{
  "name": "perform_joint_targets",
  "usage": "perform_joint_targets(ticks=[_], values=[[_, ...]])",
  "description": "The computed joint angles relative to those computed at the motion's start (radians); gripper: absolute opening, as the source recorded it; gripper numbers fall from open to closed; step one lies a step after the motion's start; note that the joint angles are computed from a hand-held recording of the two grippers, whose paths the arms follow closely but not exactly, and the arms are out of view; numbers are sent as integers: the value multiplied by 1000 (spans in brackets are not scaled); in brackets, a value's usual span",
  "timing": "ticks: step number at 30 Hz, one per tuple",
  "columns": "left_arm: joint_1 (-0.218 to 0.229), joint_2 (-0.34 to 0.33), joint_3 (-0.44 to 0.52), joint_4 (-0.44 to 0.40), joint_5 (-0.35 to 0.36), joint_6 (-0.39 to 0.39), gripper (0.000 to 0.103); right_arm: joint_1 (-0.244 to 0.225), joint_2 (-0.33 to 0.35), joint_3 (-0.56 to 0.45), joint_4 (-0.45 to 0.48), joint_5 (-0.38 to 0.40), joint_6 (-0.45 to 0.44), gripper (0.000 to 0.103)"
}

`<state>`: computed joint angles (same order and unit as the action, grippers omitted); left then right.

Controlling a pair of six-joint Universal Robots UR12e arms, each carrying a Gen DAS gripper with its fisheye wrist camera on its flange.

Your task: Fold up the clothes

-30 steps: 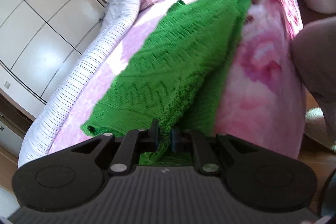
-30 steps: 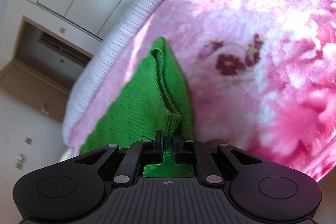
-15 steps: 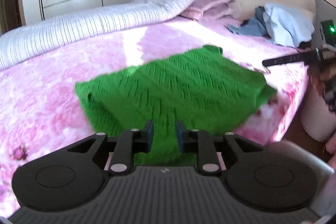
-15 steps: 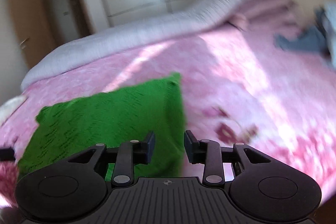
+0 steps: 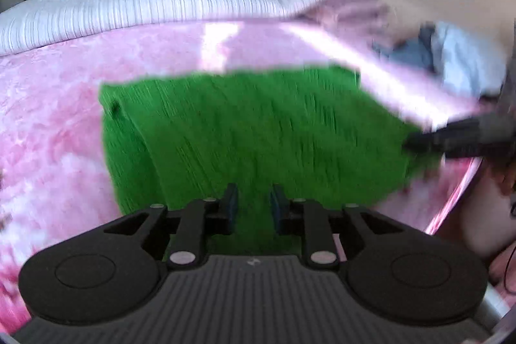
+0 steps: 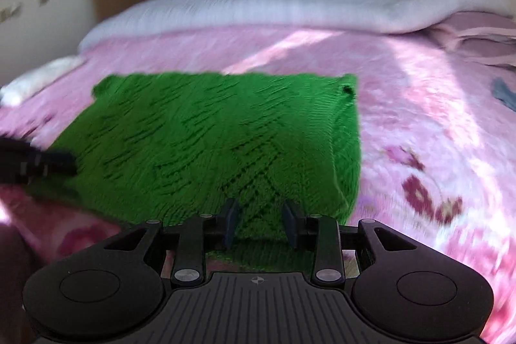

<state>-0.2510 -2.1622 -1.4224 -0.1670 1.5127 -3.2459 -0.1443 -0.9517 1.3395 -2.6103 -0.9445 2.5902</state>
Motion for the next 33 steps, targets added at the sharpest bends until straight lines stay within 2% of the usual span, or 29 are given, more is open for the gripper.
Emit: perform_joint_targets(ticks=[2,6,10,12,14,15,17,19,20,23,24,26,29,31,33], values=[[17,-15,34,25,22,7,20,-2,19,-59,54,11,-38,34],[42,-79,148,28,114,52,11,16,112,-212,-27,-11,-9,34],[69,-135,232,-29,92,47,8,41,226,-381,-59,-48,10,32],[74,-152,246,-64,85,81,8,50,276,-452,-36,-60,-9,21],[75,-168,255,-121,92,113,7,58,315,-510,38,-99,-32,14],[75,-173,245,-108,96,123,8,59,330,-530,73,-116,-30,12],[76,-177,214,-41,96,131,8,52,353,-542,99,-112,4,11],[76,-173,218,-59,98,122,8,38,362,-548,100,-53,88,10],[75,-171,223,-73,99,111,8,34,365,-563,130,-41,112,10],[81,-155,222,-87,60,60,7,33,351,-575,176,-50,145,11],[85,-148,215,-75,37,41,8,32,339,-560,166,-53,159,11],[85,-144,216,-87,45,22,8,28,318,-528,107,-42,200,11],[82,-162,249,-180,82,-11,7,30,327,-532,74,-62,244,11],[84,-172,261,-178,81,-35,8,37,343,-554,112,-90,227,11],[83,-172,272,-204,91,-54,8,44,349,-555,105,-113,207,10]])
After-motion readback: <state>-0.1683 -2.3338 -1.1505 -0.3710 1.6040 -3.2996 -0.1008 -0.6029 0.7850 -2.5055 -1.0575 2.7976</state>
